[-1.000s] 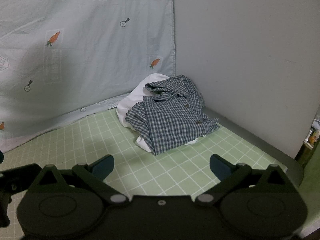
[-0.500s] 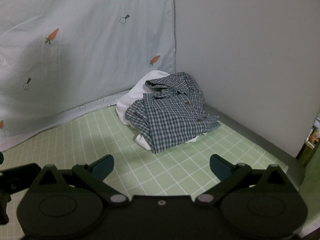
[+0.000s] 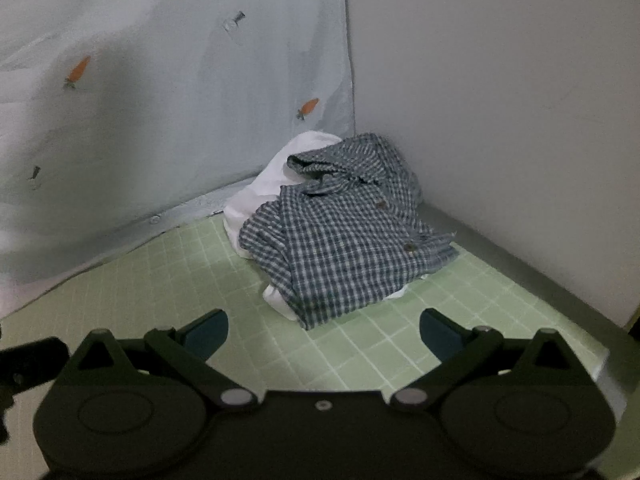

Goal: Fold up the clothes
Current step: 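Grasp the checked shirt with both grippers and lift it off the white cloth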

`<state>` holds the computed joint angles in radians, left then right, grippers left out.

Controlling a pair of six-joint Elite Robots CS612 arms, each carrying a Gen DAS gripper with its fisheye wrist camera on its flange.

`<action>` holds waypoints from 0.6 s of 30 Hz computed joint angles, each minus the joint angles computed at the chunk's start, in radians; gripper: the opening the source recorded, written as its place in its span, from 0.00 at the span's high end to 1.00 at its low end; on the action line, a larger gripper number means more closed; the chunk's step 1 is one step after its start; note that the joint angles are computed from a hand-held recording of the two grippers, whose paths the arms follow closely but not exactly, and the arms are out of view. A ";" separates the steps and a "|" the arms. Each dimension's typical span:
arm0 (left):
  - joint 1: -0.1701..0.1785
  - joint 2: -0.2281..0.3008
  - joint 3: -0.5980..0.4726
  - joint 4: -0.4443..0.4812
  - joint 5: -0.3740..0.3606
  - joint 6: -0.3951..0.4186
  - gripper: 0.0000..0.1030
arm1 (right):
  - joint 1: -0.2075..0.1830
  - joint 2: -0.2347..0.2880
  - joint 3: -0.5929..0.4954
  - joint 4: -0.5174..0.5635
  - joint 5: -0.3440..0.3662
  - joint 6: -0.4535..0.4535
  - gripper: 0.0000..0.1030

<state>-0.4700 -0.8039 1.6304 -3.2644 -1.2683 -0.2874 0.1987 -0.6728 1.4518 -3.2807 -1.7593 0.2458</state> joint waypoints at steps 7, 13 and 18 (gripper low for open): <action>0.054 0.093 -0.193 0.184 -0.075 -0.050 0.00 | -0.028 0.119 -0.215 0.142 0.008 -0.014 0.00; 0.102 0.244 -0.474 0.377 -0.211 -0.139 0.01 | -0.064 0.288 -0.523 0.257 0.020 -0.014 0.04; 0.131 0.406 -0.752 0.500 -0.361 -0.196 0.18 | -0.086 0.459 -0.849 0.369 0.026 0.013 0.08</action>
